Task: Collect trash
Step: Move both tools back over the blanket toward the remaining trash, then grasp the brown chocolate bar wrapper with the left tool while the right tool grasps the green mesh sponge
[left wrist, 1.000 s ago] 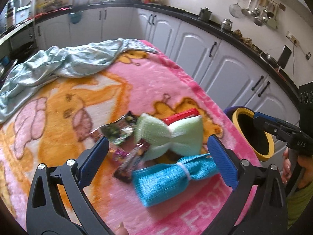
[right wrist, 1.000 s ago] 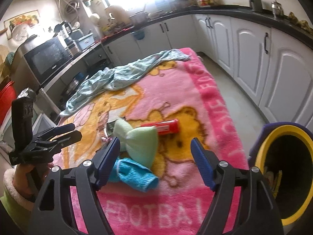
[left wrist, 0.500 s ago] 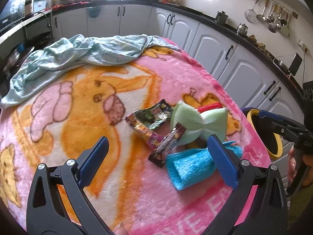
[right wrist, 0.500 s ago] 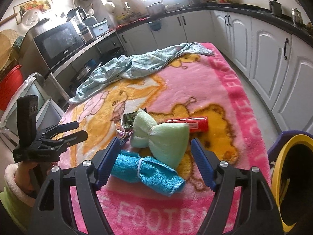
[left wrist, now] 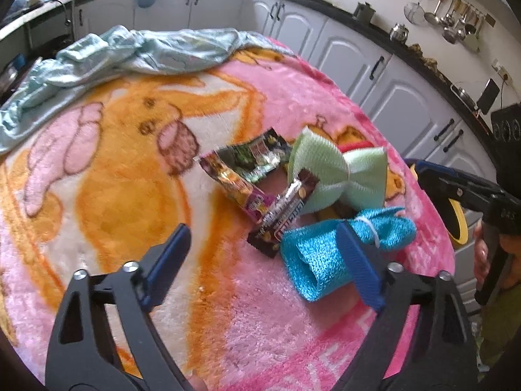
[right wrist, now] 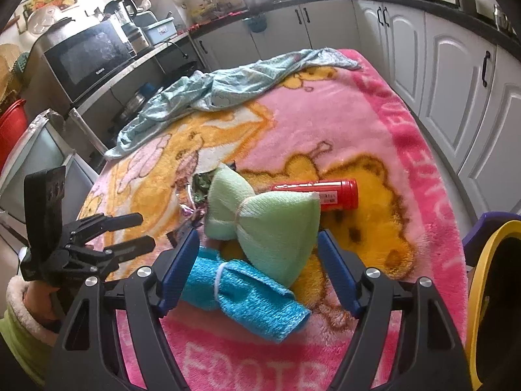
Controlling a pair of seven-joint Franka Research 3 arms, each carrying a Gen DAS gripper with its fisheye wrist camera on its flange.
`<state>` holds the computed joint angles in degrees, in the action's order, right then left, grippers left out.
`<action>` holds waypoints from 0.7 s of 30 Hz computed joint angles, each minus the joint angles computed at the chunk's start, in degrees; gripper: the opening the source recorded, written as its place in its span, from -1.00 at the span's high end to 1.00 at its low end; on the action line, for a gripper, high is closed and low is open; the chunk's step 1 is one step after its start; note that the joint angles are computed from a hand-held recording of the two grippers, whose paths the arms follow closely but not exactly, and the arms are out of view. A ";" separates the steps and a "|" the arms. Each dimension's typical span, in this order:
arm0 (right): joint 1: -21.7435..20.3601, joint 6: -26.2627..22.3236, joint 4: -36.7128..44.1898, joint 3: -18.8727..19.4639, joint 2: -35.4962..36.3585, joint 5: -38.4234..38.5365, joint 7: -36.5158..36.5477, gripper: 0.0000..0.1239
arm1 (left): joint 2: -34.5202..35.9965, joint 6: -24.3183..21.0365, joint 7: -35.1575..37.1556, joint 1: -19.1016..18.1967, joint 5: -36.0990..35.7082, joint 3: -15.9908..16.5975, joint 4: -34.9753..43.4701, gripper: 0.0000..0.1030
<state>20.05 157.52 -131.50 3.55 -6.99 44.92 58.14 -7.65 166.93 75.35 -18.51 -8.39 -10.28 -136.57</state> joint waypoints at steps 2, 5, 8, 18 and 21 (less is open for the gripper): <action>-0.17 -0.19 0.54 -0.12 0.96 -0.17 0.17 -0.18 | 1.09 -0.37 2.71 -0.97 -2.26 0.49 0.67 -0.38; -0.61 -0.79 1.43 -0.22 2.24 0.10 0.30 -0.18 | 2.94 -1.08 6.30 -1.35 -5.80 0.35 2.10 -0.24; -1.17 -1.17 2.21 -0.09 3.39 -0.23 0.65 -0.18 | 4.57 -1.64 9.92 -0.95 -9.15 -0.41 3.48 -0.18; -2.66 -4.25 5.28 0.52 7.14 2.80 -0.34 -0.18 | 7.83 -3.73 13.51 2.14 -13.37 -2.73 6.21 0.24; -3.03 -4.78 6.11 0.80 8.28 3.35 -0.25 -0.18 | 8.15 -3.56 14.96 2.76 -15.08 -3.29 5.96 0.36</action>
<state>17.02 152.73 -125.39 4.35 1.29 48.27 57.89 0.50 163.37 90.32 -15.75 -23.47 -13.57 -130.61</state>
